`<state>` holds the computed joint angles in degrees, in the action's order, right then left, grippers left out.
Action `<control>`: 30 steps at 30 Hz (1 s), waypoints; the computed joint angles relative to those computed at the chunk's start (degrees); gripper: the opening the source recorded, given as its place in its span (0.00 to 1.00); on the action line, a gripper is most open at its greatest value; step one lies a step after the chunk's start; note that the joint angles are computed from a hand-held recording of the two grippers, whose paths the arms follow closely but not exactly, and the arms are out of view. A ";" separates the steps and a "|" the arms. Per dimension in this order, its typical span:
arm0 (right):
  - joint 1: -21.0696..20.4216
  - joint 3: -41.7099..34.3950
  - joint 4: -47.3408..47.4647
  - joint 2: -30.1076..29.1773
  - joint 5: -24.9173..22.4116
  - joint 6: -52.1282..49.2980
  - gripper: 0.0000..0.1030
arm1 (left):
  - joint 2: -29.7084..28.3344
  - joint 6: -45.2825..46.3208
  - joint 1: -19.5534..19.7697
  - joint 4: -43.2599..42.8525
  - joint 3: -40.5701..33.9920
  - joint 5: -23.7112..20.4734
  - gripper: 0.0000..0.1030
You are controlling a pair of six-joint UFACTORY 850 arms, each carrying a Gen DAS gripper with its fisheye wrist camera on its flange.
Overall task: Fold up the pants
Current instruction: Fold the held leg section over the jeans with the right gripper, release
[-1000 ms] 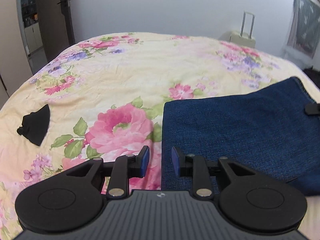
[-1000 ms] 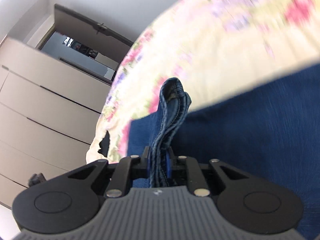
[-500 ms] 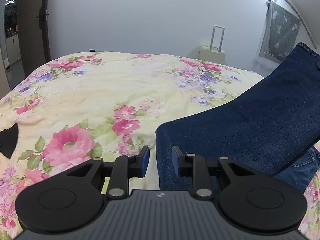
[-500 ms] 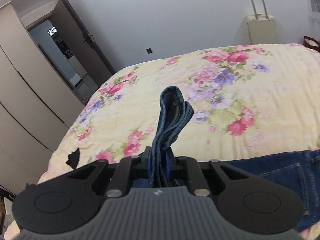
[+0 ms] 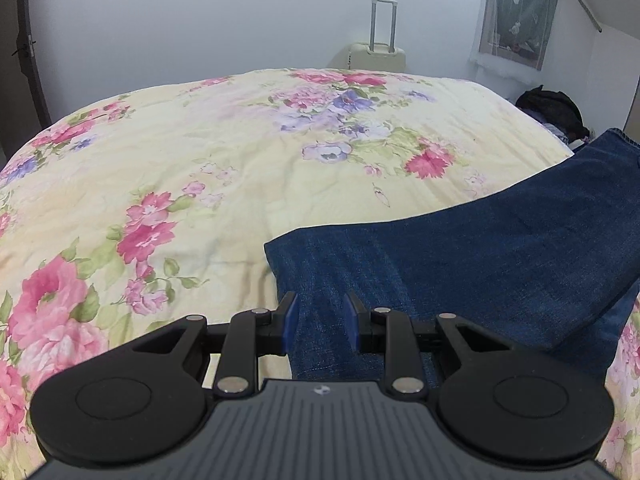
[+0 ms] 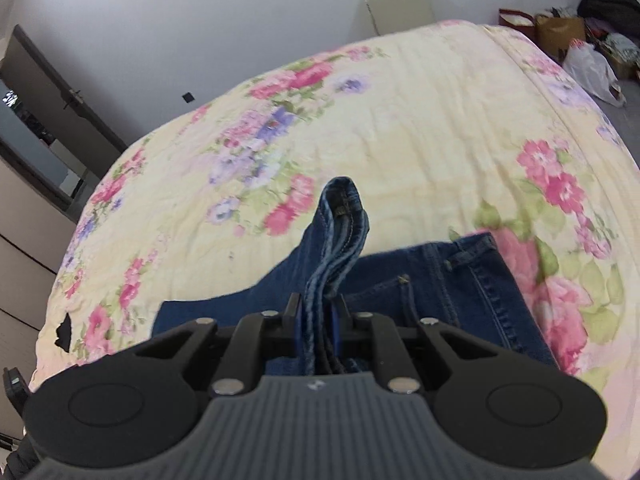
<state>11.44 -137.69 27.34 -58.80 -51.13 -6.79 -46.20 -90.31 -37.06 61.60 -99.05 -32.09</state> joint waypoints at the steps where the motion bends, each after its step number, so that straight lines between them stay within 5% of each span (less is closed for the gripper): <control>1: -0.74 0.87 0.17 -0.51 0.56 0.24 0.08 | -0.69 0.87 0.00 -0.70 -0.86 -0.08 0.30; 7: -4.97 8.42 10.14 1.51 5.32 -9.26 0.08 | -5.02 9.37 0.45 -7.32 -6.84 -1.33 0.30; 17: -6.95 0.51 1.26 -9.06 4.42 -0.99 0.06 | -11.61 20.05 0.26 -16.89 -15.60 -4.91 0.30; 22: -6.53 -3.05 -2.95 -13.48 3.67 3.76 0.07 | -15.04 25.54 -0.28 -19.51 -21.04 -12.08 0.32; 26: -5.22 2.85 -13.34 -9.98 9.50 9.13 0.18 | -11.34 24.47 -1.17 -15.44 -16.39 -15.23 0.32; 30: -4.56 12.19 -23.77 -2.90 14.67 14.05 0.11 | -5.58 19.13 -1.82 -12.43 -8.77 -13.19 0.32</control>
